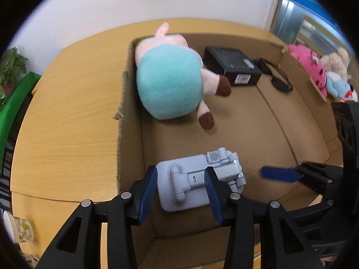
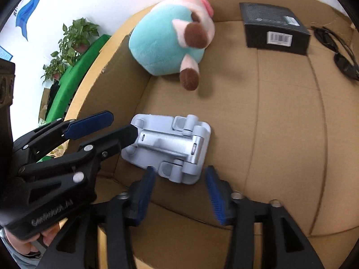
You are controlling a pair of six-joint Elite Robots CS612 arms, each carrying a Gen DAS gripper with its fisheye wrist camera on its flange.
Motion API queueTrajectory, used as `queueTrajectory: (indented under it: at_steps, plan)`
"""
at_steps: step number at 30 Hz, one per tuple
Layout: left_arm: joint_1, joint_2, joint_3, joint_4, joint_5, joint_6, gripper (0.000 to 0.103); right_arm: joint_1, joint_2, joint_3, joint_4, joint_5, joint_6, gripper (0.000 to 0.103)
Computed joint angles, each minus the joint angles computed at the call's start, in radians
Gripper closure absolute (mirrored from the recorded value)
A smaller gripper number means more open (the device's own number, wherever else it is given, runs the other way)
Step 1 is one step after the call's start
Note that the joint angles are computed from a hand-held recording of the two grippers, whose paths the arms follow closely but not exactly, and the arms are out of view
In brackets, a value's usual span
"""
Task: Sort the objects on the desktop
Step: 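Lower the phone stand into the box and open both grippers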
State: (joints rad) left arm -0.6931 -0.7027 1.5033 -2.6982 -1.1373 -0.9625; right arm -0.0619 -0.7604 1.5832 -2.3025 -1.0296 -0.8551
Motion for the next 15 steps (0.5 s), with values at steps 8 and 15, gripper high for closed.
queueTrajectory:
  at_steps: [8, 15]
  plan:
    - [-0.152, -0.029, 0.117, -0.365, 0.472, 0.024, 0.018, -0.129, -0.091, 0.245, -0.781, 0.185, 0.122, 0.000]
    - [-0.203, 0.022, 0.063, -0.427, 0.586, 0.022, 0.018, -0.204, -0.116, 0.311, -0.925, 0.270, 0.135, 0.000]
